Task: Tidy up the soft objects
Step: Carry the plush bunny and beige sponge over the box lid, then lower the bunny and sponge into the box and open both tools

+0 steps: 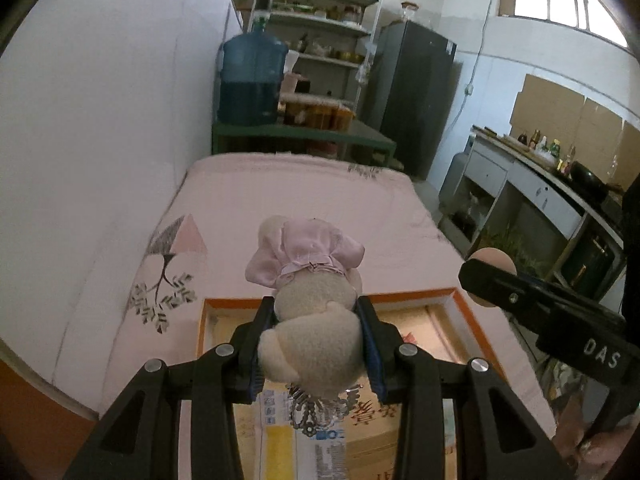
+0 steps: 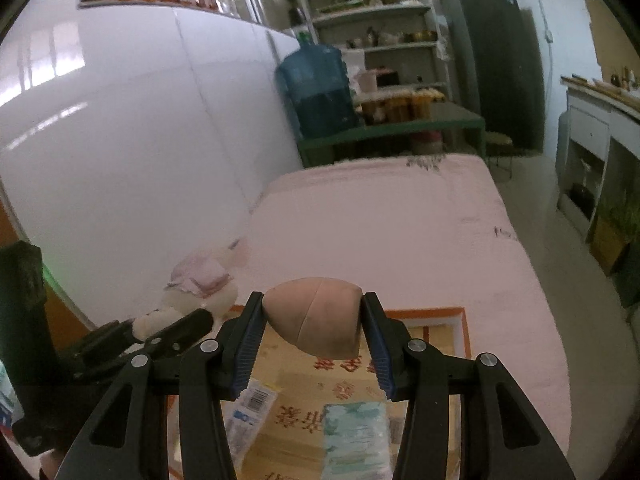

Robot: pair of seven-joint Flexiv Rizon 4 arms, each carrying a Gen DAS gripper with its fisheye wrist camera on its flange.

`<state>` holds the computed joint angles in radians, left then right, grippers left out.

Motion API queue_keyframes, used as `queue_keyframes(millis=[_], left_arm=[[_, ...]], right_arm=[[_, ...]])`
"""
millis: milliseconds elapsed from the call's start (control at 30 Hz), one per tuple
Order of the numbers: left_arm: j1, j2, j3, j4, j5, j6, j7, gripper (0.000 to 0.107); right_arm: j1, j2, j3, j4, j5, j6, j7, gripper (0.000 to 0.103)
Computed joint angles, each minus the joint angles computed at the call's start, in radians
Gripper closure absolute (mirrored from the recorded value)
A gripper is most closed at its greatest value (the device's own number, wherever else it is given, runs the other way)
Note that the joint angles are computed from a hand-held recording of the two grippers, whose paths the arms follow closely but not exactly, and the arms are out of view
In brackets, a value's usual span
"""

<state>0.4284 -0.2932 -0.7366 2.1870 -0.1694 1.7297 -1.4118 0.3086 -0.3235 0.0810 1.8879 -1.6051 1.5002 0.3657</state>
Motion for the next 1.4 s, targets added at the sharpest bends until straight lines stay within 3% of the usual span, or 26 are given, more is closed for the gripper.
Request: queue_keyframes(millis=[100,333,767,1200,1400], left_arm=[[0.032,-0.029,-0.033,-0.003,0.000,-0.015,0.009,0.067],[0.026,-0.063,-0.028,-0.009,-0.027,-0.055,0.034,0.067],[-0.115,-0.062,0.107,-0.022,-0.159,-0.129,0.133,0.067],[-0.224,-0.068,0.196,-0.034,-0.302,-0.165,0.238,0.067],[-0.201,-0.078,0.152,-0.029,-0.394,-0.171,0.310,0.067]], right_arm=[[0.005,-0.024,-0.005,0.013,0.080,0.002,-0.061,0.053],[0.050,-0.072,-0.022,0.043,0.316,0.006,-0.254,0.053],[0.117,-0.110,-0.033,0.066,0.662,-0.019,-0.524,0.053],[0.209,-0.114,-0.077,0.068,0.894,-0.050,-0.692,0.053],[0.237,-0.116,-0.092,0.066,0.952,-0.071,-0.732,0.053]])
